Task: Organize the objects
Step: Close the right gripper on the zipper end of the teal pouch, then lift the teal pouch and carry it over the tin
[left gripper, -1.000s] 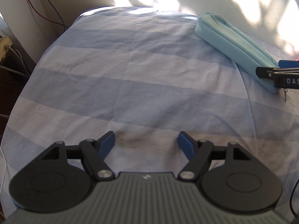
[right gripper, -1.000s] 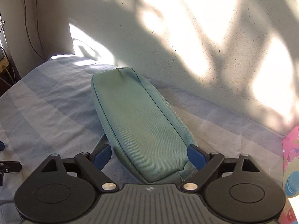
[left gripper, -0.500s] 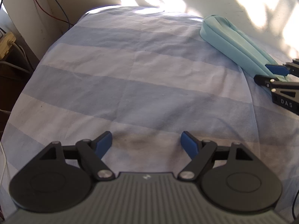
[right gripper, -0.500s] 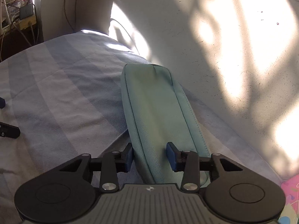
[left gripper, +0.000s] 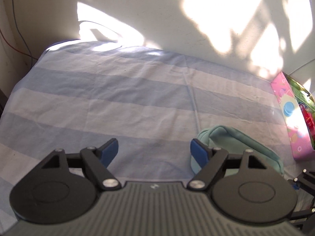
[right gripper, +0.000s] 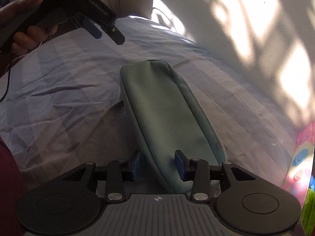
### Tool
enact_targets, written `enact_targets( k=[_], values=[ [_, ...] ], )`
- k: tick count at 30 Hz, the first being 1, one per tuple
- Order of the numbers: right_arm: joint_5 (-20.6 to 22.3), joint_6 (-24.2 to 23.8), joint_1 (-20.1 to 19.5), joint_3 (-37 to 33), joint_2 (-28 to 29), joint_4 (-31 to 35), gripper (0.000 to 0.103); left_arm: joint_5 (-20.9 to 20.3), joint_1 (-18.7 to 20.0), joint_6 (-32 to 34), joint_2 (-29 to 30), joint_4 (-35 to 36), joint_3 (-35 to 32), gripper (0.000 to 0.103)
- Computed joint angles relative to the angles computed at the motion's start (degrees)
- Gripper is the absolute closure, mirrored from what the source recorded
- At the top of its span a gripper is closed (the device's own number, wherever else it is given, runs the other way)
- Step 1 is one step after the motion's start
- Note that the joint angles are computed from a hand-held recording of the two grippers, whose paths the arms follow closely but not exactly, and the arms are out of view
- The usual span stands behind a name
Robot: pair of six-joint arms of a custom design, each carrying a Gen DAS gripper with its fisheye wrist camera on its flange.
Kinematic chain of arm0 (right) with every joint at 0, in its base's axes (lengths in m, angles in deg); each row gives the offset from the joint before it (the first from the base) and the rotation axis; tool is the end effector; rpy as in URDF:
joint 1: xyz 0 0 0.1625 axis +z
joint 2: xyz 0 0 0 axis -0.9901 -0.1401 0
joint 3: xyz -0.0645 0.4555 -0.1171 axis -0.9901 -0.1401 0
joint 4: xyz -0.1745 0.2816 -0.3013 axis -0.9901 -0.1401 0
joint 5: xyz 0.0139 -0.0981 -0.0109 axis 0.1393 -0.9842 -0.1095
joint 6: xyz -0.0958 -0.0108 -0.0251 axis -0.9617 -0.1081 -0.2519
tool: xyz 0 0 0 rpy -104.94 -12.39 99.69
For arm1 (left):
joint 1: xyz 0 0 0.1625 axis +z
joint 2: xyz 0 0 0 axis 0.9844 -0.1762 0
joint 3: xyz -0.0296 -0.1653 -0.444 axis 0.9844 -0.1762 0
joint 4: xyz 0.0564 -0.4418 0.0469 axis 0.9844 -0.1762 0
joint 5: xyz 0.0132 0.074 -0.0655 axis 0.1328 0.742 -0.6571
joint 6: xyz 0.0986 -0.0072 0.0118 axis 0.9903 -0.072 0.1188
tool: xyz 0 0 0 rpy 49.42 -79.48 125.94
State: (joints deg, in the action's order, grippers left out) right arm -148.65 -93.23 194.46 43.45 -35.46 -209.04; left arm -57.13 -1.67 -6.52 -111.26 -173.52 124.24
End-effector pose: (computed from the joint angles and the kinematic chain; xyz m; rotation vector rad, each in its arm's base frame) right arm 0.3743 -0.7353 -0.0244 0.4269 -2.3213 0.6748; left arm -0.0153 -0.9202 0.3823 0.7780 2.5369 -0.4286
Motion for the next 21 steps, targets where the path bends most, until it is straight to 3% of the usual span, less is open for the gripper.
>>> enact_targets(
  k=[4, 7, 9, 13, 15, 18, 21],
  values=[
    [0.6, 19.7, -0.4, 5.9, -2.4, -9.1, 0.042, -1.3, -1.0, 3.0, 0.0, 2.0, 2.1, 0.021],
    [1.5, 33.0, -1.7, 8.3, -3.1, -11.9, 0.042, -0.3, -1.5, 5.6, -0.4, 1.1, 4.7, 0.022],
    [3.7, 38.9, -2.7, 9.1, -3.3, -13.4, 0.042, 1.7, -1.8, 6.8, -0.6, 0.5, 6.2, 0.026],
    [6.4, 43.7, -4.0, 7.3, -2.2, -11.8, 0.042, -0.8, -0.7, 5.1, -0.5, 2.7, 6.0, 0.04],
    [4.3, 42.1, -3.4, 5.4, -1.1, -11.5, 0.041, -3.0, -0.2, 3.1, -0.5, 4.5, 5.5, 0.052],
    [0.9, 39.4, -2.6, 3.5, -0.2, -7.8, 0.048, -3.3, -0.1, 2.3, -1.4, 3.3, 7.2, 0.053],
    [0.4, 37.2, -2.5, 3.9, -0.5, -7.4, 0.057, -1.8, -0.6, 1.8, -2.4, 1.8, 9.3, 0.054]
  ],
)
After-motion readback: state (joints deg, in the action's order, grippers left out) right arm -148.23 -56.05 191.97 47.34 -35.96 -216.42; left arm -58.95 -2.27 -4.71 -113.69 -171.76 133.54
